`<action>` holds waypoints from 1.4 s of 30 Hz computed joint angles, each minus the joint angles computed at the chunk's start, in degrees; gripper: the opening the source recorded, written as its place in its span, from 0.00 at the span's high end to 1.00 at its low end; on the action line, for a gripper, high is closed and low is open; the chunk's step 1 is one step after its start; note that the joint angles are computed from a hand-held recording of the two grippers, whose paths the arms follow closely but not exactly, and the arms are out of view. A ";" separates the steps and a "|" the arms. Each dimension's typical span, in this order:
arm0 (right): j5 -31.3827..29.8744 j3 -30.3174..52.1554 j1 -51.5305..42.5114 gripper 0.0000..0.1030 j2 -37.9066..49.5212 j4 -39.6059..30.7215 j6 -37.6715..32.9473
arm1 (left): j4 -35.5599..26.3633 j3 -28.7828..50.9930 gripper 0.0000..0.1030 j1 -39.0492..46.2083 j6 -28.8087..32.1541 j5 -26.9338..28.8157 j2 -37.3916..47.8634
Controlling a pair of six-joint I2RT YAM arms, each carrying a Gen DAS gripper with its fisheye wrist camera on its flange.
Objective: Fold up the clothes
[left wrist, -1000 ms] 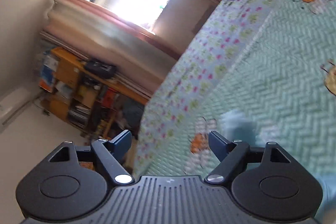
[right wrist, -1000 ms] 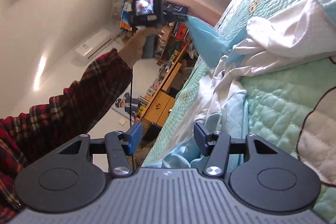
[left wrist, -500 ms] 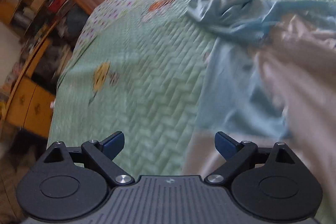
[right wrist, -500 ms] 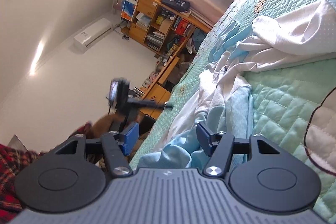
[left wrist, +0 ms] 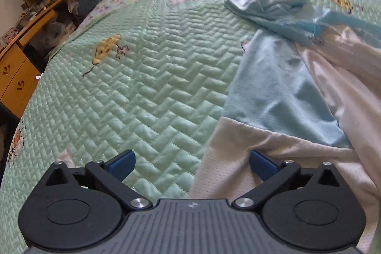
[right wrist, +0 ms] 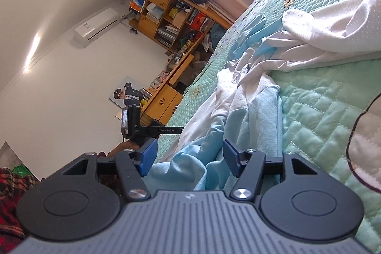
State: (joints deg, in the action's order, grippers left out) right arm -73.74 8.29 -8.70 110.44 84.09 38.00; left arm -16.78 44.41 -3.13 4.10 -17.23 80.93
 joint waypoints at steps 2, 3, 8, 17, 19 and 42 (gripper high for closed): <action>-0.10 0.11 0.00 0.39 0.62 0.75 0.48 | 3.24 -2.20 0.06 0.09 0.72 -0.90 -2.53; -0.17 0.21 -0.04 0.39 0.89 0.97 0.75 | 4.63 -3.22 0.06 -0.08 1.52 -1.68 -3.69; -0.25 0.61 -0.04 0.39 1.16 0.32 1.30 | 7.22 -2.76 0.01 -0.28 7.35 -6.90 0.06; 0.12 1.39 0.03 0.39 -0.70 -5.44 -1.26 | 6.51 -3.98 0.02 4.76 8.80 6.47 -1.98; 0.21 1.51 0.09 0.39 -0.80 -5.97 -1.55 | 2.92 -2.57 0.03 8.10 7.88 15.19 -2.41; 0.52 2.14 0.00 0.39 -0.77 -7.73 -3.20 | -4.48 -1.98 0.97 -8.61 4.82 4.69 -9.49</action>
